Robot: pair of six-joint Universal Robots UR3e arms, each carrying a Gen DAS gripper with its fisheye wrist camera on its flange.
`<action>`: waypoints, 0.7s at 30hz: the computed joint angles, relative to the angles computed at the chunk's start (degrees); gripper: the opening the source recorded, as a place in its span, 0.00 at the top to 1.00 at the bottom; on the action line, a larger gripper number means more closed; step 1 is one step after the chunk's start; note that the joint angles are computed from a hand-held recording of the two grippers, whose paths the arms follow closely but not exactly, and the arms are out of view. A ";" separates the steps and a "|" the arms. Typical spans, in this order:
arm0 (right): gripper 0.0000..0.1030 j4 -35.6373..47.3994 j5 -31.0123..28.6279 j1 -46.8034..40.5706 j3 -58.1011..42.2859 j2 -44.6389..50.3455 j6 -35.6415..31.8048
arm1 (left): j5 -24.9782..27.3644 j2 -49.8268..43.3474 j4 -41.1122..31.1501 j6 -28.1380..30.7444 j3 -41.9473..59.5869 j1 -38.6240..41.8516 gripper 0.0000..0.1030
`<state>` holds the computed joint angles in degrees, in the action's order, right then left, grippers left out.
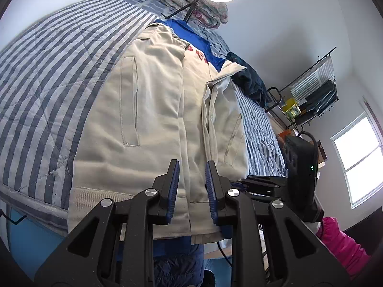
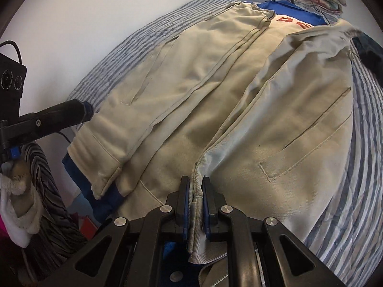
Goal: Fold large clothes
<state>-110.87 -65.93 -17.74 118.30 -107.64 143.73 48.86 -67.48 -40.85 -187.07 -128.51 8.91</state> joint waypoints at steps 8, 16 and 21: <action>0.72 17.43 9.78 -9.95 -3.16 -5.15 -11.16 | -0.27 -3.09 1.00 -0.12 1.16 -3.25 0.64; 0.63 36.86 17.58 -22.78 -10.45 -10.05 -22.26 | -1.71 -9.70 1.89 -1.70 4.11 -7.59 0.56; 0.51 31.48 18.80 -25.76 -12.14 -6.30 -16.29 | -1.15 -14.37 2.60 -2.94 7.15 -11.46 0.55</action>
